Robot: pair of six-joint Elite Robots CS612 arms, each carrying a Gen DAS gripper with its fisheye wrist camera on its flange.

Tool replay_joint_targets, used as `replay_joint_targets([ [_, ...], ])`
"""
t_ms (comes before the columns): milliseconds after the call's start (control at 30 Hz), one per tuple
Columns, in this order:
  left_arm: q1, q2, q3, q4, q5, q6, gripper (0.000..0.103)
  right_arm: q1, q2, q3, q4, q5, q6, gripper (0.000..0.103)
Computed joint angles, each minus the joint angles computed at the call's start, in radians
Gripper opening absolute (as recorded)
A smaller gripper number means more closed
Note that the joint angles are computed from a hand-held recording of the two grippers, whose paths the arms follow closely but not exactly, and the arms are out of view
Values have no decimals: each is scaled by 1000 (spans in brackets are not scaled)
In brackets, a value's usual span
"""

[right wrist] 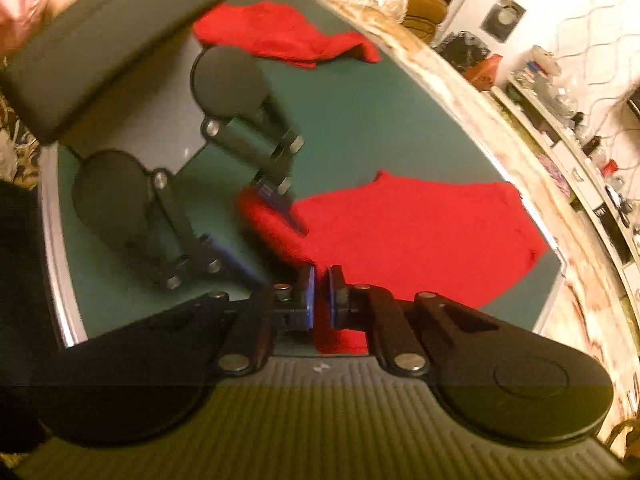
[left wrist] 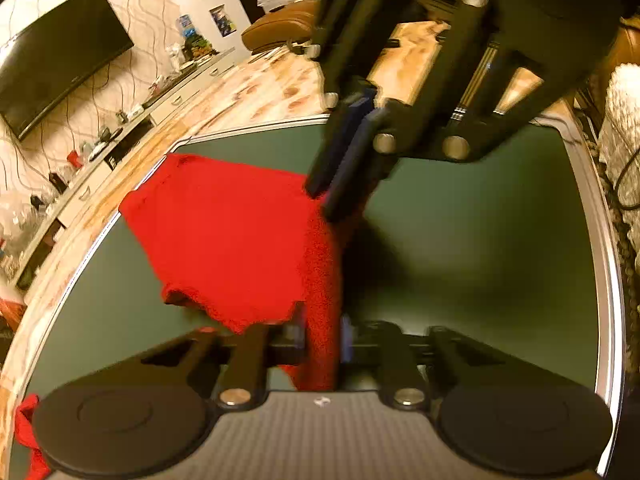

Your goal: Fold clothes

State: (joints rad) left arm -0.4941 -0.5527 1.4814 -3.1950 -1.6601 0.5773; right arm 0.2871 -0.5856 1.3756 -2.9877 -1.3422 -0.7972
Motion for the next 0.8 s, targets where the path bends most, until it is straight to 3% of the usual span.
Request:
replay_joint_targets([
  [33, 4, -2, -5, 19, -14, -18, 13, -5, 4, -6, -5, 7, 11, 16],
  [133, 6, -11, -2, 29, -21, -33, 12, -9, 18, 14, -112, 2, 50, 62],
  [233, 10, -23, 7, 30, -45, -49, 12, -9, 41, 15, -176, 21, 13, 69],
  [400, 8, -49, 39, 32, -42, -34, 12, 8, 85, 23, -326, -54, -11, 69],
  [433, 7, -55, 50, 33, -38, -32, 12, 7, 90, 21, -339, -58, -3, 58],
  [467, 6, -61, 61, 34, -34, -29, 12, 6, 90, 19, -334, -56, 5, 31],
  [500, 4, -71, 78, 30, -41, -38, 12, 2, 86, 15, -309, -52, 17, 18],
  [533, 3, -80, 95, 25, -49, -49, 12, -2, 77, 21, -282, -38, 29, 12],
  [800, -26, -217, 328, 2, -107, -26, 12, -21, -48, 188, -192, 168, 86, 12],
])
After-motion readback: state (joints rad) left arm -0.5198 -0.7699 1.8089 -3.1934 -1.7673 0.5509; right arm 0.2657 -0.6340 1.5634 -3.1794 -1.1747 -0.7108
